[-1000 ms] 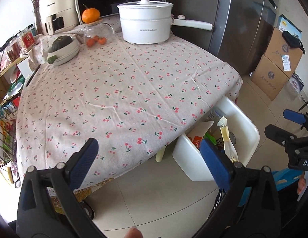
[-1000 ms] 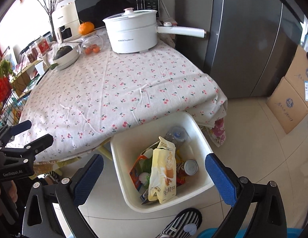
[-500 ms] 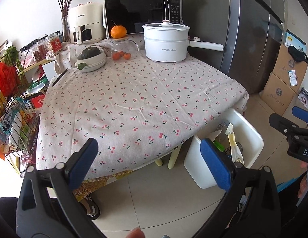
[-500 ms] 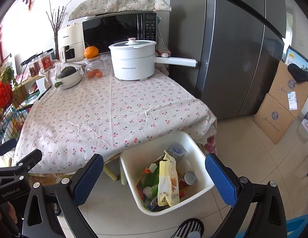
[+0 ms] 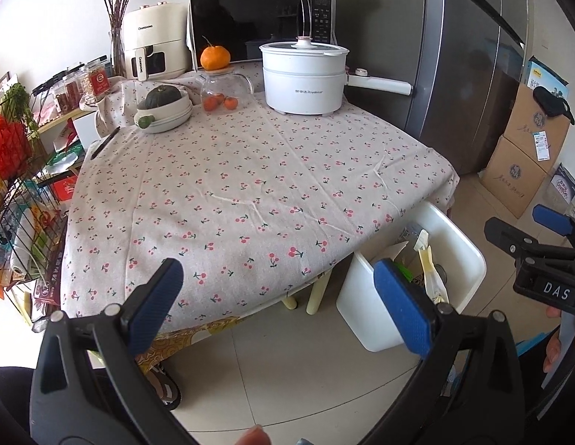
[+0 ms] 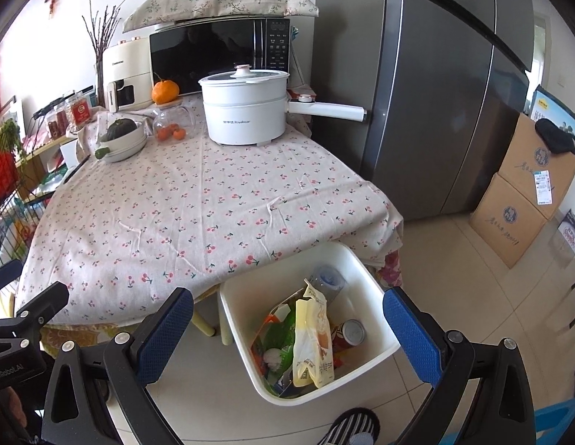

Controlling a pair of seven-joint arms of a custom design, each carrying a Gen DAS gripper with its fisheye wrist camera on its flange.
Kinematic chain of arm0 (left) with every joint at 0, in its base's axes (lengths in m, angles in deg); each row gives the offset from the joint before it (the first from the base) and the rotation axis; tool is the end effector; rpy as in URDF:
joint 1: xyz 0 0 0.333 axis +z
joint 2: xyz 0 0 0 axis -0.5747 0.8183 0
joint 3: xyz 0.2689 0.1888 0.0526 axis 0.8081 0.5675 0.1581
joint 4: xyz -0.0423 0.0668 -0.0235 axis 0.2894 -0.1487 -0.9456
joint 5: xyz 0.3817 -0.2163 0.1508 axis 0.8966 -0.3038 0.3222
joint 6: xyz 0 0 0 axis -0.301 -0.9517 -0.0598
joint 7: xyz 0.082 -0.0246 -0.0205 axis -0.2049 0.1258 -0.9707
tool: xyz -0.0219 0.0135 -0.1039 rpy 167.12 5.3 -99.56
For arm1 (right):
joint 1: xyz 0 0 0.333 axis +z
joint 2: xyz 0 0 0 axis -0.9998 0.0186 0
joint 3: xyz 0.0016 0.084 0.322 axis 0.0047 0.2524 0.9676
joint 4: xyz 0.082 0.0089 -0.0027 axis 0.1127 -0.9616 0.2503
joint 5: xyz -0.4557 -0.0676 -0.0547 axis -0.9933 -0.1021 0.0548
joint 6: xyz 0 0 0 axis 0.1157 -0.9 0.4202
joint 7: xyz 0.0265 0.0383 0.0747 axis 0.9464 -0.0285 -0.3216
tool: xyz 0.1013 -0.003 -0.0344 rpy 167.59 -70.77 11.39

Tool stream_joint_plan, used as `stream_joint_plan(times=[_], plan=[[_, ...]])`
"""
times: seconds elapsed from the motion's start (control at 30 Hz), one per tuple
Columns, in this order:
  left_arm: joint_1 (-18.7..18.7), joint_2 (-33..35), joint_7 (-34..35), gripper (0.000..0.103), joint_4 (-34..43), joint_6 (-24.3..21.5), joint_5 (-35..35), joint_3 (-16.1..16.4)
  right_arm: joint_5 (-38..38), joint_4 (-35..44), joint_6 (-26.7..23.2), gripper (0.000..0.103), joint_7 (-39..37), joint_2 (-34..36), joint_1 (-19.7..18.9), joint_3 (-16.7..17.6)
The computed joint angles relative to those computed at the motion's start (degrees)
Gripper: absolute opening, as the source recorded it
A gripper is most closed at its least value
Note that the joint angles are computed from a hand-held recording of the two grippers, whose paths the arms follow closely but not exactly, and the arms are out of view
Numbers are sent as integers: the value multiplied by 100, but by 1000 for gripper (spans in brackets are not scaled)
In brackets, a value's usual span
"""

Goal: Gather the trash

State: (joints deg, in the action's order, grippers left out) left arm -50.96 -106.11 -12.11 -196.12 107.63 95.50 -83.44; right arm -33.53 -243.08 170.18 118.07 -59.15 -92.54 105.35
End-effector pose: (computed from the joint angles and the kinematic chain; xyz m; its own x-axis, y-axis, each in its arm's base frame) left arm 0.4542 -0.2412 0.5142 -0.2917 -0.9565 0.0028 -0.6433 0.1940 -0.7406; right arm 0.4023 0.1556 0.5031 -0.2529 -0.9671 0.0258 -0.6321 0.1450 -0.7612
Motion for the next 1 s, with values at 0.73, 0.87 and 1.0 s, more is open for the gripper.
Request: stream_joint_plan(times=[0.73,0.87,1.0], plan=[[-68,-4,19,102,7,-41,-122,53,36,-57,10,103,44,-86,-23,-10],[-69,-3,30,102,9,-44,-136,52,43,-63,5,103,51,-80,-19,-2],[-69,-2,34,102,8,-39,-144,53,44,-55,-5,103,61,-62,-14,0]])
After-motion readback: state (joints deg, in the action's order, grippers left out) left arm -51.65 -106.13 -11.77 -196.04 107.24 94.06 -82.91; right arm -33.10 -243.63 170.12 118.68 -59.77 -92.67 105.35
